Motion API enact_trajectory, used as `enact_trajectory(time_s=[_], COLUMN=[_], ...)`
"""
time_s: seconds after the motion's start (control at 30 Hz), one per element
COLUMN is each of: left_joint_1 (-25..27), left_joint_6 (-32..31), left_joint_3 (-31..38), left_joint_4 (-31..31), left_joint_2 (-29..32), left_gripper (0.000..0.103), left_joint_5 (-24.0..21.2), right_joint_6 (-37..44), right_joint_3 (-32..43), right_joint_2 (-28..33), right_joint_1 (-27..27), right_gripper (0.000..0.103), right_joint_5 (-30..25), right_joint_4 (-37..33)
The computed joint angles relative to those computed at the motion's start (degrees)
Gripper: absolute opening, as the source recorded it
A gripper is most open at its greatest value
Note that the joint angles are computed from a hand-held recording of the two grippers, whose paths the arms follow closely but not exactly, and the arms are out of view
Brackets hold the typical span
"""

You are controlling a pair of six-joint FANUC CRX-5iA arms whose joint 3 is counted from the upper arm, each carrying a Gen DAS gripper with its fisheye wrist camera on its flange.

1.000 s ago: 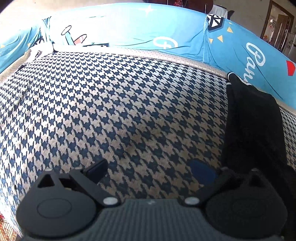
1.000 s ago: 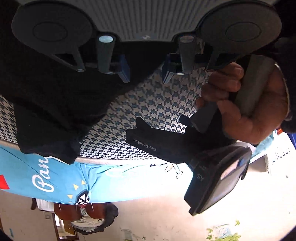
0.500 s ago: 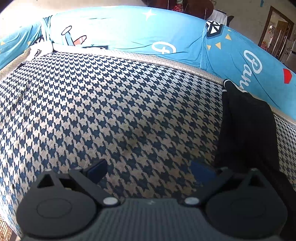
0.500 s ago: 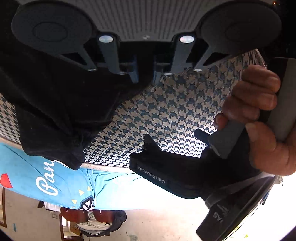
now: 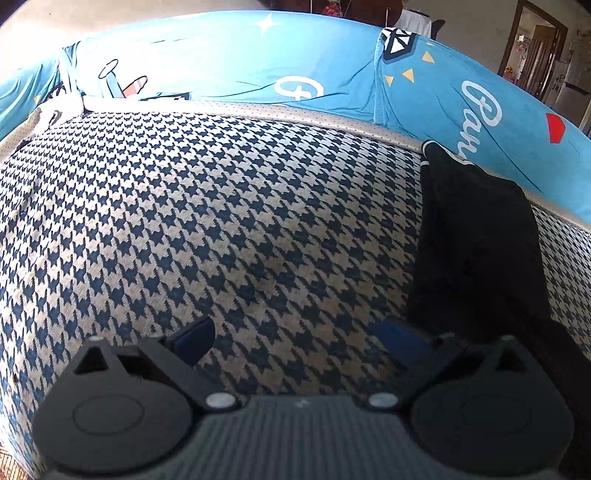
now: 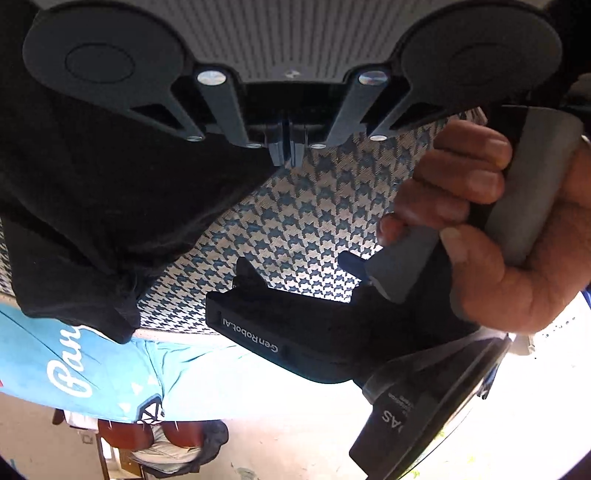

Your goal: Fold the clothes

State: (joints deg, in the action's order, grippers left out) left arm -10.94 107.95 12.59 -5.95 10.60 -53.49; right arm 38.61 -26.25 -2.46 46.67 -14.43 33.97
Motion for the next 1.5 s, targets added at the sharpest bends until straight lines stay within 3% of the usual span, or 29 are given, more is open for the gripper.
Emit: enact_trajectory(time_s=[0.13, 0.37, 0.53, 0.7, 1.23, 1.43, 1.5], left_joint_1=[-1.09, -2.86, -3.45, -3.09, -4.13, -4.38, -4.68], left_joint_6=[-1.87, -3.27, -3.56, -3.88, -2.49, -1.18, -1.15], left_joint_3=[-0.72, -4.18, -6.32, -8.55, -13.35, -13.9, -13.8], left_joint_4=[0.22, -1.1, -2.33, -1.87, -3.2, -3.79, -4.13], left_joint_2=[-0.19, -2.22, -3.8, -5.65, -10.62, -11.41, -11.32], left_gripper=[0.101, 0.101, 0.101, 0.102, 0.103, 0.103, 0.103], left_joint_5=[0.57, 2.41, 2.24, 1.78, 1.86, 2.04, 2.04], right_joint_6=[-0.83, -18.23, -18.9, -22.47, -33.74, -45.42, -45.01], right_joint_3=[-1.28, -7.34, -7.73, -9.92, -15.21, -21.29, -20.92], right_joint_2=[-2.27, -7.23, -9.36, -11.91, -20.25, -23.04, -21.94], right_joint_1=[0.56, 0.72, 3.45, 5.03, 9.56, 6.22, 5.73], right_gripper=[0.011, 0.017, 0.022, 0.027, 0.029, 0.029, 0.029], right_joint_5=[-1.84, -5.53, -12.95, -15.96, -25.7, -20.96, -21.72], right_joint_4=[-0.03, 13.61, 10.7, 11.79, 12.46, 30.3, 31.04])
